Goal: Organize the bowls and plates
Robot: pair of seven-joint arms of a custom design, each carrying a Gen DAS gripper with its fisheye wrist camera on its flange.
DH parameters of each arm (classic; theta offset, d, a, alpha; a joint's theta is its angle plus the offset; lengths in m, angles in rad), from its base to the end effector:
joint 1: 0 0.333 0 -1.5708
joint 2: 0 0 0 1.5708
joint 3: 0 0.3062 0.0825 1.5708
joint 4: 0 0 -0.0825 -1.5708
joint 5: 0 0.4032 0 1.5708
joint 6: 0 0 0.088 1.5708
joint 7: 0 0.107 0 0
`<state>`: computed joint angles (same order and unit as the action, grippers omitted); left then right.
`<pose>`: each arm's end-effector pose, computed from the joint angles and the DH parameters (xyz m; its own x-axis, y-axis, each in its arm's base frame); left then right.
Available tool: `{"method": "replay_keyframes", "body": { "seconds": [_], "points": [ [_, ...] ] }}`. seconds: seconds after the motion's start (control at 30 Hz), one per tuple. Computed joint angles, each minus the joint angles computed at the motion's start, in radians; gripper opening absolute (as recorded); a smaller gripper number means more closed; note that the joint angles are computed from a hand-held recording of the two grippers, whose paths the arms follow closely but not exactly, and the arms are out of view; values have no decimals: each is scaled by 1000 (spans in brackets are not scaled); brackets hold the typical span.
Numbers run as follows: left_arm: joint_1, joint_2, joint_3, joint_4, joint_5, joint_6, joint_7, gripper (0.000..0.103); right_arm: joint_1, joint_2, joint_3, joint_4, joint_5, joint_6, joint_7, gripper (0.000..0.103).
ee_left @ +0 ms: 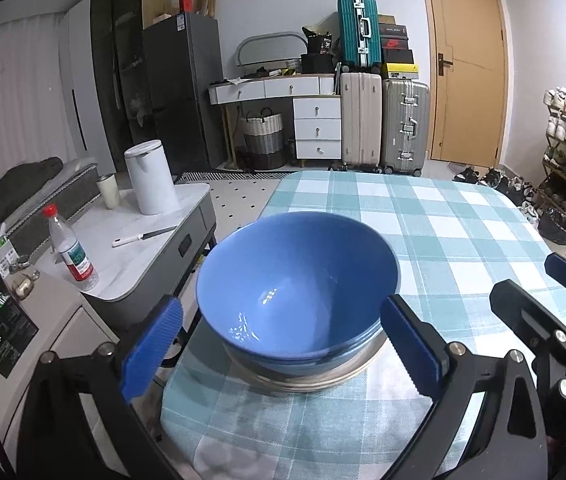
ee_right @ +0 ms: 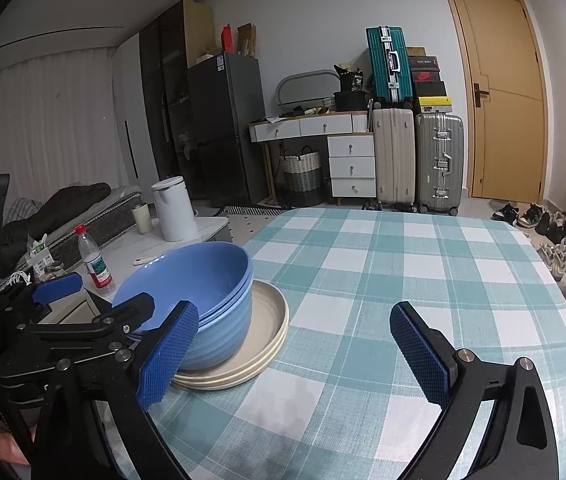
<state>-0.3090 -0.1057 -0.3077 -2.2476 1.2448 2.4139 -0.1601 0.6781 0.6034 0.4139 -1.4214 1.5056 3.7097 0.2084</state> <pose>0.4502 -0.3151 0.4188 0.2493 -0.9669 -0.0537 -0.5589 -0.0983 -0.8234 0.4846 0.4992 0.4190 0.4281 -0.8956 -0.1211 -0.4300 -0.0839 -0.8989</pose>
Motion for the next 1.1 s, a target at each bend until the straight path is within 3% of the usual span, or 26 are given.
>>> {"method": "replay_keyframes", "body": {
  "seconds": [0.23,0.53,0.63,0.93,1.1],
  "points": [
    [2,-6,2,-5,-13,8,6,100,-3,1,1,2,1,0,-3,98],
    [27,-35,15,-35,-28,89,-53,100,-4,-3,3,-3,8,2,-2,98],
    [25,-16,9,-14,-73,61,4,100,-4,-3,3,-6,7,1,-1,98],
    [19,4,9,-5,-53,89,17,102,-3,-3,3,-13,10,-1,-4,98],
    [12,15,1,6,7,63,-14,103,-6,-4,5,-14,14,1,1,98]
  ]
}}
